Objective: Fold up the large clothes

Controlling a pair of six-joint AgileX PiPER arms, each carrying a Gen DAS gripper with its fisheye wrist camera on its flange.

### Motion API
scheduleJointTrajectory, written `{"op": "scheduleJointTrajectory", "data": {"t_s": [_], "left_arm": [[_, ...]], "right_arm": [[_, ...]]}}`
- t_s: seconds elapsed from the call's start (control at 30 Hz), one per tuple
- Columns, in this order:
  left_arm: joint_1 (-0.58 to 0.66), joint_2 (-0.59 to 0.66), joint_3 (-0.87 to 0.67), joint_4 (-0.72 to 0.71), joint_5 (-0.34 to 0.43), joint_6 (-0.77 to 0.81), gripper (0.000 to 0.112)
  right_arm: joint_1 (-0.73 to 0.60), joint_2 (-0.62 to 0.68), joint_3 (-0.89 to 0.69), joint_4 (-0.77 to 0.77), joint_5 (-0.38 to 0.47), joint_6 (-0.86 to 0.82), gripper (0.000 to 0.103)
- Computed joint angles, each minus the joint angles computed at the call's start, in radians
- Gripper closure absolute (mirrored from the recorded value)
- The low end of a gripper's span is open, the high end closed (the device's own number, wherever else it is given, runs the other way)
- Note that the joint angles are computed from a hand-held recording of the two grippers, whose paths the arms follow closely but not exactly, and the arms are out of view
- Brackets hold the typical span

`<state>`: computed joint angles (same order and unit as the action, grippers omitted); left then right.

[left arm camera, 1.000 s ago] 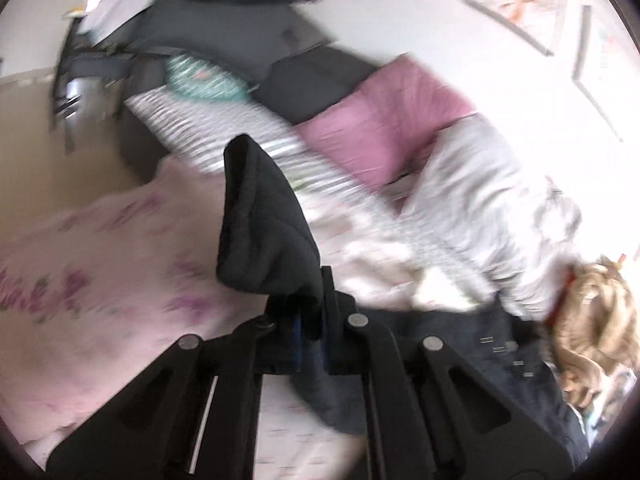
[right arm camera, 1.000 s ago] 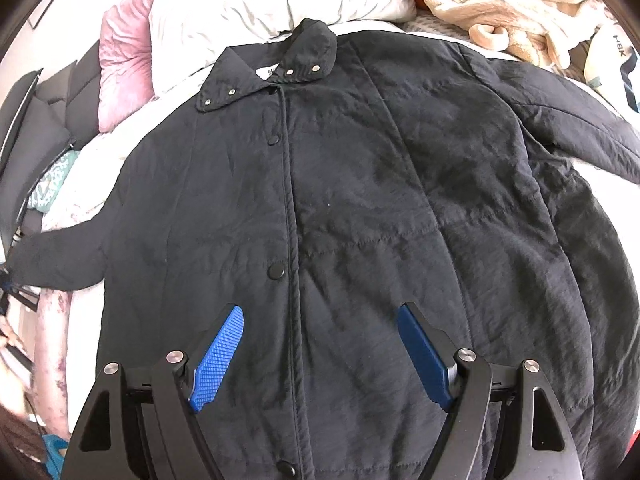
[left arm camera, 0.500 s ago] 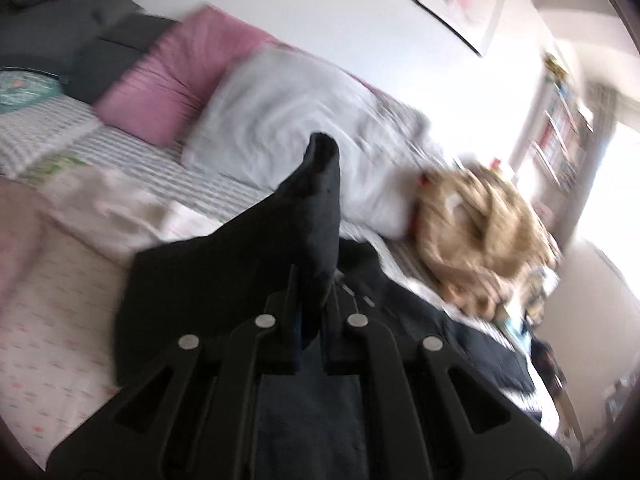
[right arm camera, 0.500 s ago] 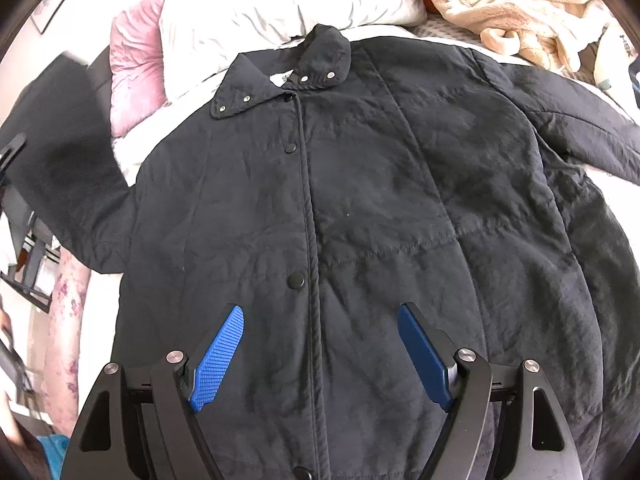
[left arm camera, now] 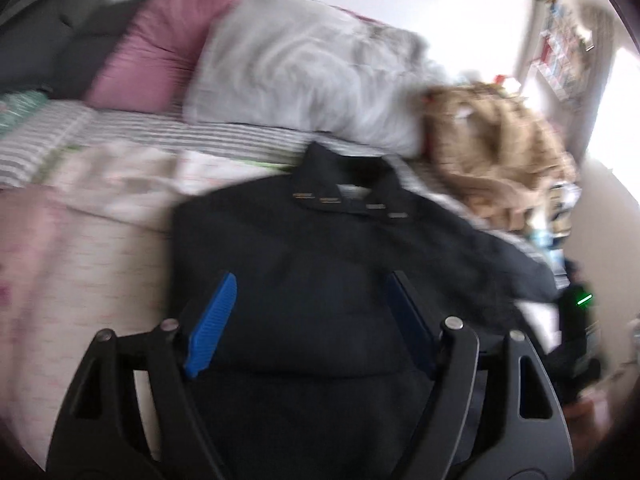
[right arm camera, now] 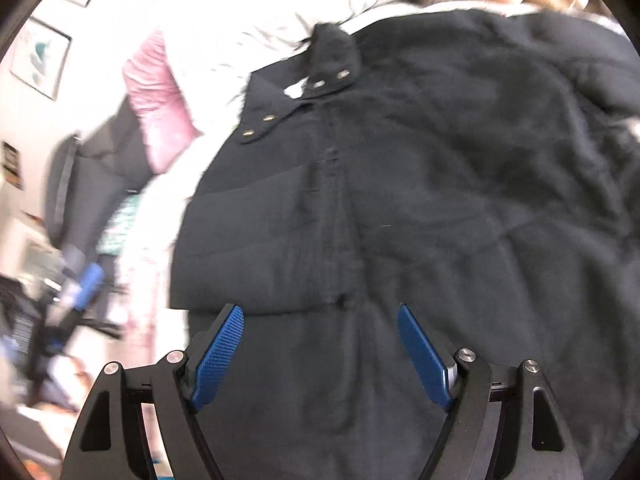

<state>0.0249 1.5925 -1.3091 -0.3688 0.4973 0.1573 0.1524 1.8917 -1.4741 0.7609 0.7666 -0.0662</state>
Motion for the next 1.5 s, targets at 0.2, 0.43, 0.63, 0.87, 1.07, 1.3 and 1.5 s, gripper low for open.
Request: {"op": "scheduleJointTrajectory", "data": {"t_s": [0.2, 0.43, 0.63, 0.87, 1.07, 1.3, 1.5], "left_arm": [[0.122, 0.079, 0.114, -0.203, -0.078, 0.104, 0.044], [0.129, 0.192, 0.078, -0.217, -0.171, 0.042, 0.062], [0.102, 0.26, 0.032, -0.346, -0.182, 0.158, 0.072], [0.045, 0.389, -0.109, -0.124, -0.042, -0.013, 0.072], [-0.012, 0.413, -0.167, 0.119, 0.036, -0.232, 0.07], [-0.044, 0.301, -0.161, 0.171, 0.136, -0.32, 0.031], [-0.055, 0.211, -0.155, 0.198, 0.238, -0.354, 0.012]], "right_arm": [[0.041, 0.207, -0.184, 0.082, 0.095, -0.003, 0.03], [0.112, 0.375, -0.359, -0.047, 0.042, 0.051, 0.068], [0.131, 0.33, -0.346, -0.153, -0.115, 0.058, 0.097], [0.161, 0.258, -0.346, -0.654, -0.186, 0.372, 0.097], [0.117, 0.404, -0.46, -0.609, -0.011, 0.414, 0.096], [0.068, 0.28, -0.342, -0.508, -0.089, 0.392, 0.027], [0.061, 0.16, -0.258, -0.6, -0.104, 0.44, 0.015]]}}
